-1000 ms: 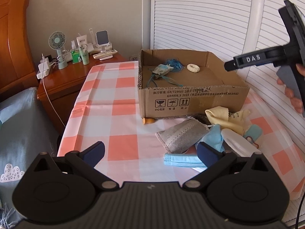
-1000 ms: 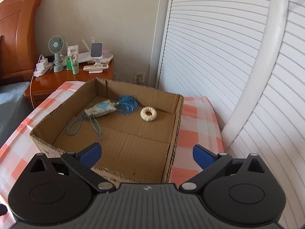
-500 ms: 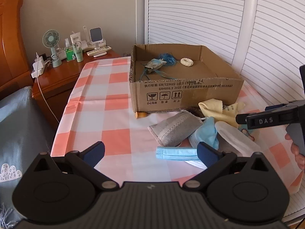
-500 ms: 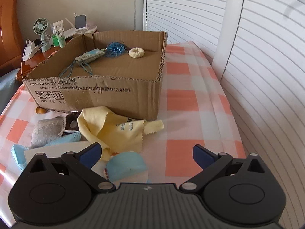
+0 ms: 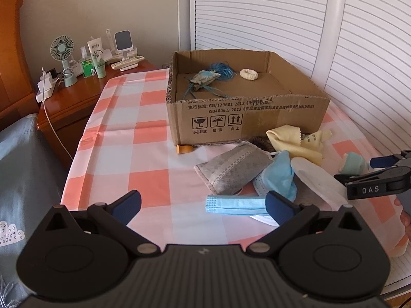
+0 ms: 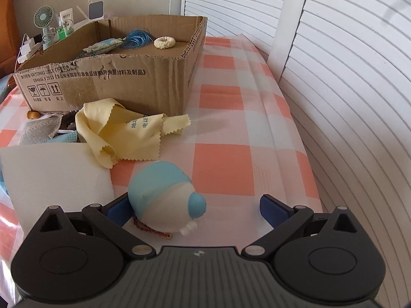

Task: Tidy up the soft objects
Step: 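Move right gripper to the blue-white toy ball while left gripper approaches the grey felt bag, then close right gripper on the toy ball while left gripper grasps the grey felt bag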

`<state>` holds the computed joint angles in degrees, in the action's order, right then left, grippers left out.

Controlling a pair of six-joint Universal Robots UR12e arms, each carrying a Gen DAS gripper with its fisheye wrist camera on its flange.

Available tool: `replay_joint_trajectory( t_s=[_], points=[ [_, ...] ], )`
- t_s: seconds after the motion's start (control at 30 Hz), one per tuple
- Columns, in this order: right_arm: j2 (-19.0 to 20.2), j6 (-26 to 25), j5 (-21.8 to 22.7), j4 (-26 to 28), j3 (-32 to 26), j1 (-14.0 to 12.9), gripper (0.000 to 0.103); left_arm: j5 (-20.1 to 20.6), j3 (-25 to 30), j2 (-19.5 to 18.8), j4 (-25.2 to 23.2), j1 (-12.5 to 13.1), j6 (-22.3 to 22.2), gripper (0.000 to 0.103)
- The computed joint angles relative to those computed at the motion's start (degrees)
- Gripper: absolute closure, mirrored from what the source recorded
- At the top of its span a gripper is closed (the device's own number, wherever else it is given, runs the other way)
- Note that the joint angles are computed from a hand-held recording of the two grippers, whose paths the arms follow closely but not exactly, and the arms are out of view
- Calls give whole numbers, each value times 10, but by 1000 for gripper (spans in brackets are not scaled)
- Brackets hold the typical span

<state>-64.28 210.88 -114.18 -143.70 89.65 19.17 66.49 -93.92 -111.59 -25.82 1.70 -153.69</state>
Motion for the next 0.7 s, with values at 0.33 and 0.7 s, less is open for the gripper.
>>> replay_joint_trajectory(
  t_s=[0.33, 0.7],
  points=[
    [-4, -12, 3, -61, 26, -1, 0, -12, 25, -19, -2, -6, 21, 1],
    [-4, -12, 2, -67, 28, -1, 0, -20, 87, -73, -6, -33, 23, 1]
  ],
)
